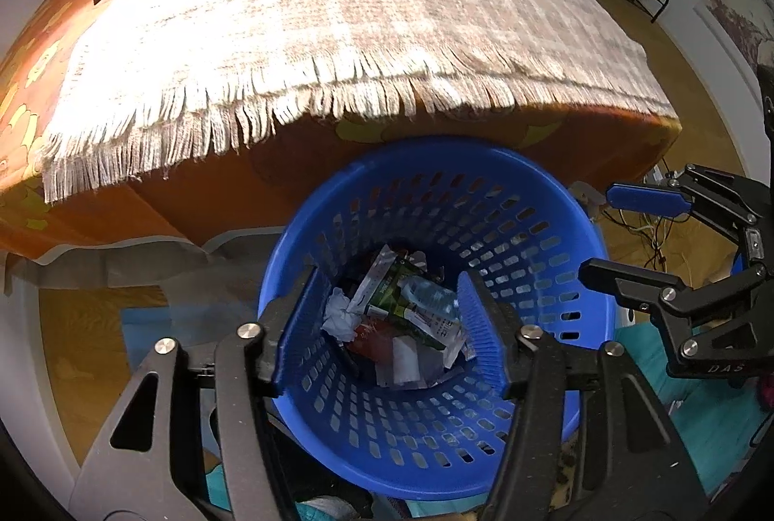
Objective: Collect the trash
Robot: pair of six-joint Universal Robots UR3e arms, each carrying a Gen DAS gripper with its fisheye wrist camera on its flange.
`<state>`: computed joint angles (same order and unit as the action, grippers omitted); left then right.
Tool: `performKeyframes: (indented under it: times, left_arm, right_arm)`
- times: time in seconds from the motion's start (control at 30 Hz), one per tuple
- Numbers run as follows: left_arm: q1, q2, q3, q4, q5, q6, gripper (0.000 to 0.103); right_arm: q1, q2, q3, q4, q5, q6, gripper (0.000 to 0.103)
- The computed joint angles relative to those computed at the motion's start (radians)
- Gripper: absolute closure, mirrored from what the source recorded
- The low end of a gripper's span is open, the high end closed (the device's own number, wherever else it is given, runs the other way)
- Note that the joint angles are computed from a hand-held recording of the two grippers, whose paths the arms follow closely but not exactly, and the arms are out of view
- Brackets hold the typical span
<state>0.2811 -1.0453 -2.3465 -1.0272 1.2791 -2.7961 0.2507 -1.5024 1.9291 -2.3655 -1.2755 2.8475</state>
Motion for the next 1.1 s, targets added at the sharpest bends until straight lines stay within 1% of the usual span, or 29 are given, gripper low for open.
performKeyframes:
  times: [0.2,0.33,0.4,0.53,0.63,0.83,0.9,1.0,1.07,1.1]
  left_arm:
    - [0.007,-0.021,0.038,0.007,-0.011,-0.022,0.042]
    - [-0.006,-0.050,0.093,0.020,-0.012,-0.044,0.042]
    - [-0.011,-0.063,0.124,0.028,-0.015,-0.055,0.042]
    - [-0.033,-0.093,0.201,0.055,-0.012,-0.083,0.042]
    - [-0.043,-0.106,0.249,0.079,-0.010,-0.099,0.033]
    - [-0.046,-0.152,0.351,0.109,-0.015,-0.123,0.030]
    - [-0.048,-0.171,0.386,0.129,-0.012,-0.130,0.023]
    - [-0.053,-0.199,0.431,0.157,-0.003,-0.143,0.020]
    - [-0.053,-0.222,0.462,0.169,-0.008,-0.155,0.020]
    - [-0.049,-0.235,0.481,0.171,-0.015,-0.160,0.019]
  right_arm:
    - [0.015,0.004,-0.034,-0.006,-0.066,0.044,0.041]
    - [0.029,0.015,-0.072,-0.017,-0.124,0.071,0.041]
    - [0.025,0.020,-0.094,-0.012,-0.136,0.074,0.041]
    - [-0.004,0.033,-0.149,0.018,-0.105,0.079,0.041]
    - [-0.016,0.047,-0.193,0.035,-0.091,0.075,0.041]
    - [-0.033,0.078,-0.295,0.059,-0.078,0.064,0.041]
    - [-0.043,0.094,-0.337,0.064,-0.071,0.061,0.041]
    - [-0.059,0.112,-0.385,0.071,-0.056,0.066,0.040]
    - [-0.071,0.130,-0.424,0.074,-0.041,0.072,0.034]
    - [-0.075,0.138,-0.437,0.068,-0.035,0.076,0.028]
